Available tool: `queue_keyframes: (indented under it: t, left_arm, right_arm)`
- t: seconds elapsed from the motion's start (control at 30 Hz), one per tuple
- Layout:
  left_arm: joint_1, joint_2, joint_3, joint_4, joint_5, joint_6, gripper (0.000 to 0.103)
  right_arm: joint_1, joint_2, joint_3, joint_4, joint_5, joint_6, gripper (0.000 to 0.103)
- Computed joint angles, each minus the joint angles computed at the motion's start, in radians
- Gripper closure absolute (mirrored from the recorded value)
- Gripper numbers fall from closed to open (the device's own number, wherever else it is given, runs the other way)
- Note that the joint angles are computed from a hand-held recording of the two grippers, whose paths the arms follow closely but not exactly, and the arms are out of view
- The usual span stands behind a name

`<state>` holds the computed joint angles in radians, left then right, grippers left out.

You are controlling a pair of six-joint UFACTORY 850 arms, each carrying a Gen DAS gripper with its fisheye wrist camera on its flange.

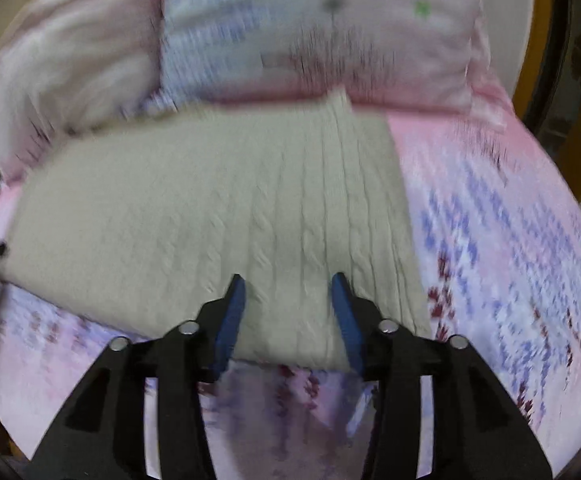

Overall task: Fold small clothes
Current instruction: 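Lay the folded hem down and open both tools, then grasp the sweater side edge with the left tool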

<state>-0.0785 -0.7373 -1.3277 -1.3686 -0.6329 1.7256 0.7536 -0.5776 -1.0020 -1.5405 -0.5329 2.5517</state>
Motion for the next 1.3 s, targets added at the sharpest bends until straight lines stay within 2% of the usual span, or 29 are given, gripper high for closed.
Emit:
queue_keyframes:
  t: [0.07, 0.17, 0.27, 0.33, 0.37, 0.4, 0.47, 0.63, 0.73, 0.9, 1.0, 1.07, 1.1, 1.17, 1.3]
  left_arm:
    - [-0.005, 0.017, 0.024, -0.017, 0.027, 0.038, 0.053]
    - [-0.003, 0.025, 0.038, -0.029, 0.030, 0.047, 0.053]
    - [-0.001, 0.043, 0.064, -0.058, 0.041, 0.090, 0.053]
    - [0.016, 0.054, 0.068, -0.085, 0.004, 0.095, 0.052]
    - [0.030, 0.055, 0.064, -0.105, -0.026, 0.089, 0.048]
    - [0.046, 0.055, 0.056, -0.130, -0.055, 0.075, 0.036]
    - [0.077, 0.038, 0.018, -0.164, -0.105, 0.005, 0.026]
    - [0.081, -0.090, -0.186, 0.049, -0.156, -0.387, 0.026]
    - [0.068, -0.148, -0.269, 0.134, -0.189, -0.552, 0.026]
    - [0.044, -0.173, -0.299, 0.177, -0.200, -0.607, 0.028]
    - [0.028, -0.167, -0.289, 0.168, -0.166, -0.587, 0.030]
    - [0.026, -0.174, -0.298, 0.164, -0.164, -0.594, 0.035]
    - [0.025, -0.180, -0.304, 0.160, -0.169, -0.600, 0.043]
    - [0.026, -0.186, -0.310, 0.147, -0.174, -0.609, 0.049]
    - [0.025, -0.200, -0.325, 0.135, -0.195, -0.632, 0.052]
  right_arm:
    - [0.005, -0.001, 0.004, -0.010, -0.001, 0.003, 0.055]
    - [0.003, 0.003, 0.014, -0.029, 0.011, 0.031, 0.054]
    - [-0.003, 0.005, 0.007, -0.018, 0.024, 0.015, 0.046]
    - [-0.005, 0.012, 0.006, -0.063, 0.030, 0.070, 0.037]
    - [-0.010, 0.016, -0.004, -0.075, 0.027, 0.075, 0.036]
    - [-0.008, 0.018, -0.007, -0.107, 0.018, 0.101, 0.034]
    - [-0.005, 0.019, -0.024, -0.147, 0.001, 0.121, 0.027]
    - [-0.014, -0.042, -0.156, -0.102, 0.017, -0.018, 0.019]
    - [-0.015, -0.106, -0.266, -0.028, 0.010, -0.159, 0.016]
    - [-0.003, -0.227, -0.456, 0.197, -0.071, -0.490, 0.015]
    - [-0.010, -0.267, -0.509, 0.285, -0.063, -0.587, 0.015]
    - [-0.014, -0.272, -0.509, 0.294, -0.053, -0.582, 0.012]
    - [-0.015, -0.270, -0.501, 0.280, -0.049, -0.561, 0.011]
    - [-0.017, -0.268, -0.491, 0.266, -0.040, -0.538, 0.009]
    - [-0.016, -0.285, -0.504, 0.263, -0.052, -0.544, 0.005]
